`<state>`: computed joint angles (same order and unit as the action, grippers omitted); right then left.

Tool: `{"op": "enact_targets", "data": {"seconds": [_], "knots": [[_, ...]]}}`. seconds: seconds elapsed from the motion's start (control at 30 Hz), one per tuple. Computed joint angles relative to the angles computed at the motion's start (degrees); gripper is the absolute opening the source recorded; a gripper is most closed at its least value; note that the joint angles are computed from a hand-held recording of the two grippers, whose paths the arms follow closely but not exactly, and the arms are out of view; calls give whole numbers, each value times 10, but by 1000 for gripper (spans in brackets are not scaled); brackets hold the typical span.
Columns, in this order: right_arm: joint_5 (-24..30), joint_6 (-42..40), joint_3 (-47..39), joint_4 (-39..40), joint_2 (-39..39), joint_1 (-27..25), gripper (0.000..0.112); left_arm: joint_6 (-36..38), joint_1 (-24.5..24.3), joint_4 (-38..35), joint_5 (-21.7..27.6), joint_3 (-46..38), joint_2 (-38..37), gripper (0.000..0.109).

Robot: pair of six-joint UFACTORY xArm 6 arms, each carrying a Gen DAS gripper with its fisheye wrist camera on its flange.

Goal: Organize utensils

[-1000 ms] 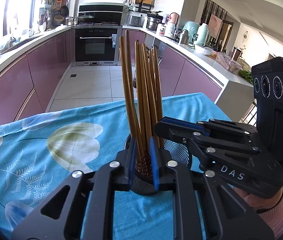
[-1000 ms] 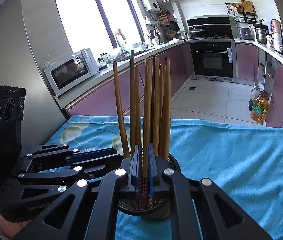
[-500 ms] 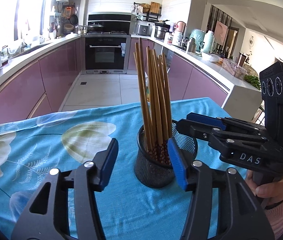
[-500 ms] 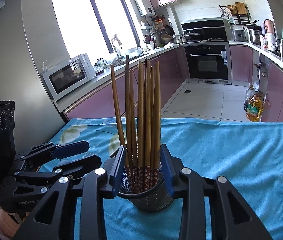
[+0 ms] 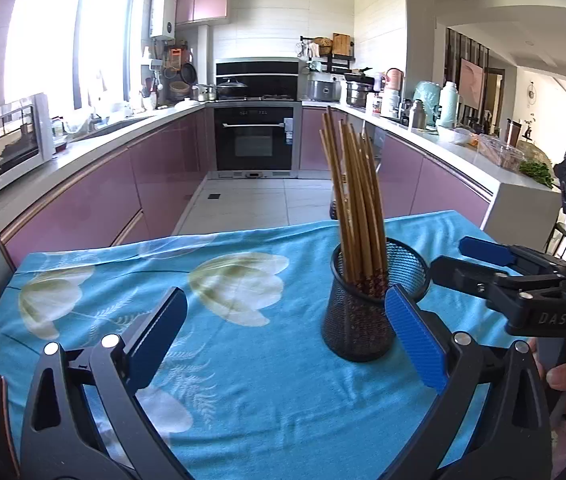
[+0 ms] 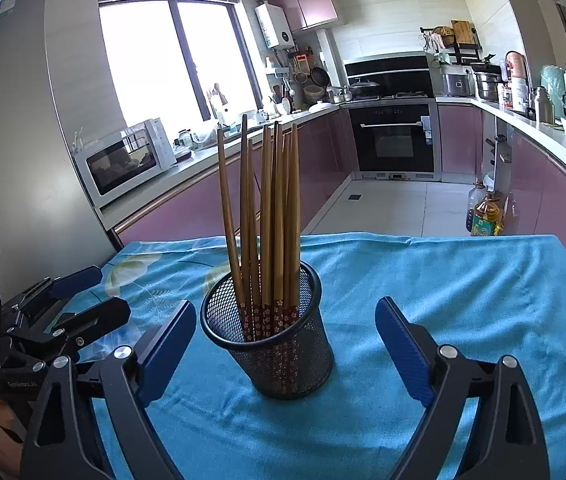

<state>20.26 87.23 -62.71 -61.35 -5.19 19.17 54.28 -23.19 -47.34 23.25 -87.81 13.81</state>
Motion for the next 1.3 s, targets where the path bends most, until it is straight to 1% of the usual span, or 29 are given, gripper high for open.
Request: {"op": "enact_targets", "data": {"seconds": [0.07,0.2,0.27,0.37,0.43,0.5,0.53,0.73,0.77,0.9,1.13,1.3], "knots": [[17,20,2,-25,-4,9,96,3,2,-1,-13,14,-9,98],[67,49,7,-73,-13,39,96,28,1,-29,-53,52,-30,98],[88,67,11,-98,-19,53,96,51,4,-56,-68,68,-41,98],[135,95,15,-135,-25,78,96,84,7,-101,-85,86,-54,98],[158,119,23,-162,-31,92,96,120,8,-143,-99,98,-64,98],[179,127,27,-172,-34,103,96,153,7,-179,-114,105,-70,98],[189,132,29,-178,-36,109,96,182,5,-208,-129,110,-74,98],[221,156,39,-200,-42,130,96,305,4,-340,-154,124,-96,98],[229,159,39,-204,-43,133,96,317,3,-353,-159,124,-98,98],[260,174,44,-220,-46,151,96,356,1,-391,-169,129,-107,98],[289,183,47,-227,-48,169,96,401,9,-444,-166,141,-122,98],[303,194,51,-236,-52,180,96,454,8,-499,-173,144,-132,98]]}}
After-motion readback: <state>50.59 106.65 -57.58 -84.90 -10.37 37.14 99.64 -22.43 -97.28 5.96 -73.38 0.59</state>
